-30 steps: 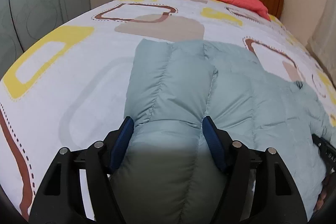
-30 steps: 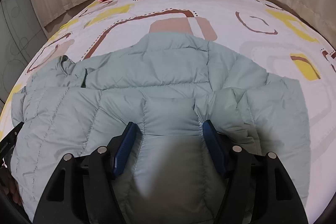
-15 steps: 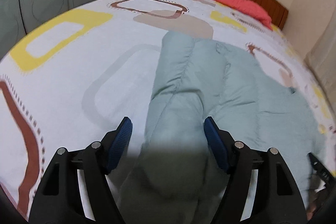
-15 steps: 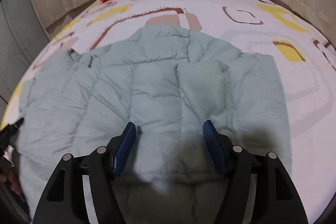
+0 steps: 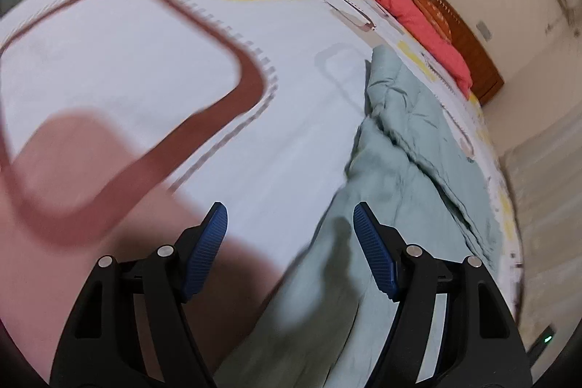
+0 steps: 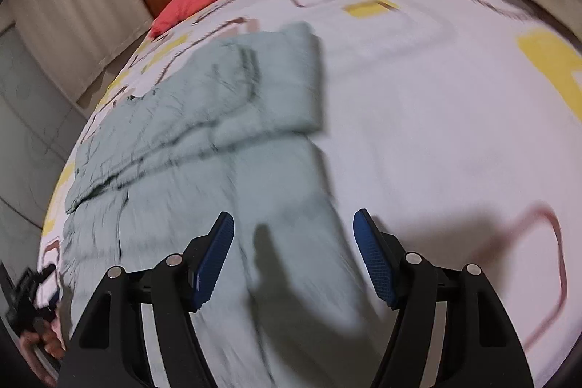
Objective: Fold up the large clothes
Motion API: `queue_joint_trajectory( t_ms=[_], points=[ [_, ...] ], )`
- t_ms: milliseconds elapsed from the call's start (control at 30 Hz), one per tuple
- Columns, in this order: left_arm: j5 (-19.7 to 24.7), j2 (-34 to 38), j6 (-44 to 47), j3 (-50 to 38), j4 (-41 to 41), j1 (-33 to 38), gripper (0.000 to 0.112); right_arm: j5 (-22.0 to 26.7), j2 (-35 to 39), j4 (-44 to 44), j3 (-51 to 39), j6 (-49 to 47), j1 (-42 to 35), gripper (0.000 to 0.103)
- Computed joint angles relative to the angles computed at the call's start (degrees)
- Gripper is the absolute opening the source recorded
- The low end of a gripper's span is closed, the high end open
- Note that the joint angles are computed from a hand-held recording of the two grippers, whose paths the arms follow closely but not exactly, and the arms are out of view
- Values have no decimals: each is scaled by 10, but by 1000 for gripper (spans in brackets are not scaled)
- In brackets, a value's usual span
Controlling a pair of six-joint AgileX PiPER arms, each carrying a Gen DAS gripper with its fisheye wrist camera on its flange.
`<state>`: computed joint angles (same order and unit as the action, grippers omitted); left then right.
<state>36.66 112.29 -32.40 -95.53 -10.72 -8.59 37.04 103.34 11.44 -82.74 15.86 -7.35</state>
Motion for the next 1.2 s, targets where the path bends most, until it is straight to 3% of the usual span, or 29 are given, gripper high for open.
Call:
queue_joint_trajectory(
  t_ms=[133, 333, 600, 833, 1067, 1200],
  points=[
    [-52, -89, 34, 138, -54, 4, 71, -33, -91, 133, 144, -91, -46, 68],
    [-83, -184, 106, 276, -175, 9, 71, -25, -184, 330, 285, -250, -105, 68],
    [-92, -278, 226, 397, -358, 9, 71, 53, -259, 526, 411, -404, -183, 68],
    [-112, -260, 282, 393, -425, -17, 71, 74, -234, 634, 418, -500, -170, 68],
    [-145, -230, 337, 383, -481, -30, 70, 32, -203, 681, 396, -531, -124, 68],
    [-145, -218, 333, 371, -475, -36, 60, 23, -190, 687, 389, -536, -118, 54]
  ],
)
